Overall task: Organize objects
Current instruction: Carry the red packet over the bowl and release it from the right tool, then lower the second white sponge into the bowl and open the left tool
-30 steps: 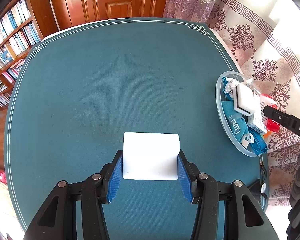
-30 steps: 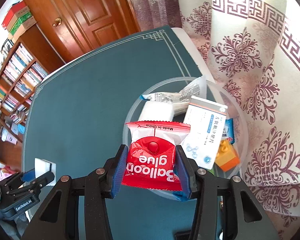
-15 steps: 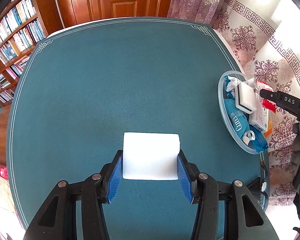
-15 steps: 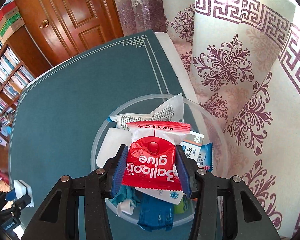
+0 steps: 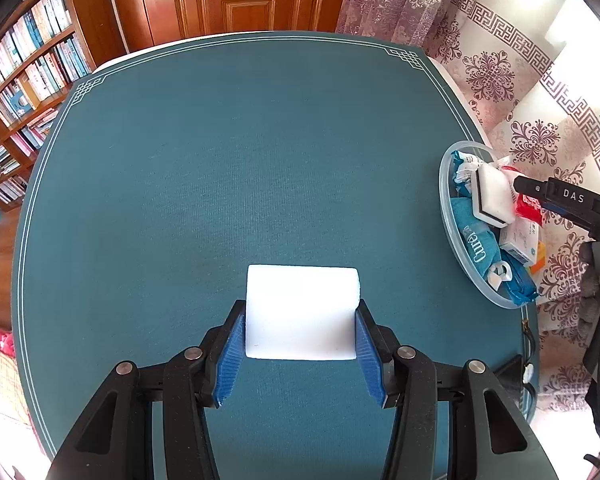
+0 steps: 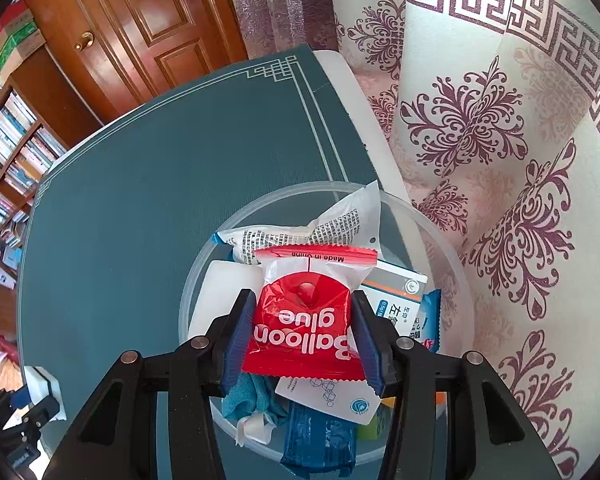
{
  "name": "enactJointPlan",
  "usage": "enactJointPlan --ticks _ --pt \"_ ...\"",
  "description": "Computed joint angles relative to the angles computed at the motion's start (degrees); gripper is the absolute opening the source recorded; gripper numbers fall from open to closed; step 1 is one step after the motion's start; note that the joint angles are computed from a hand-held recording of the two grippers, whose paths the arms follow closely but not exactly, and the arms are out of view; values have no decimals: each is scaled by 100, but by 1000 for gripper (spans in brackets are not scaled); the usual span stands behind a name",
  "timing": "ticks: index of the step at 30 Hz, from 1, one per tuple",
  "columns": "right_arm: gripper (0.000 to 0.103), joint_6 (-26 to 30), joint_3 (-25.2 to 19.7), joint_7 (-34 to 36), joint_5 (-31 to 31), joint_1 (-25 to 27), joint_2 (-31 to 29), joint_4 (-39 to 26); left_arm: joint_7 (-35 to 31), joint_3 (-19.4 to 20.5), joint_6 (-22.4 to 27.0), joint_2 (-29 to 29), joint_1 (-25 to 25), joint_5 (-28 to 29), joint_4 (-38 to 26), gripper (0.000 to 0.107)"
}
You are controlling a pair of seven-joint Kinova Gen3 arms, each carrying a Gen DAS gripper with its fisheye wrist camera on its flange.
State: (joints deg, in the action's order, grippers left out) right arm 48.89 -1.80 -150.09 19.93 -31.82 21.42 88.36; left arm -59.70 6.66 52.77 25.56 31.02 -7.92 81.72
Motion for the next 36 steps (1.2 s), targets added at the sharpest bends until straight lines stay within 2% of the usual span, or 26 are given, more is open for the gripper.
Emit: enactJointPlan --ticks 3,10,19,22,36 --pt "54 -51 30 -197 139 -104 -170 136 -46 34 23 56 24 10 -90 53" --pt "54 -147 -100 -879 503 -310 -692 680 -346 148 84 278 123 124 -457 53" --pt "54 427 -648 -1598 1135 -659 -1221 1306 -852 256 255 720 418 334 -1161 53" --pt "55 612 -812 -1687 1166 -711 -1325 1443 -1005 282 335 881 529 412 -1423 53" --pt "55 651 -1132 -1791 1062 -608 -1675 1846 -1488 312 749 1578 969 758 -2540 53"
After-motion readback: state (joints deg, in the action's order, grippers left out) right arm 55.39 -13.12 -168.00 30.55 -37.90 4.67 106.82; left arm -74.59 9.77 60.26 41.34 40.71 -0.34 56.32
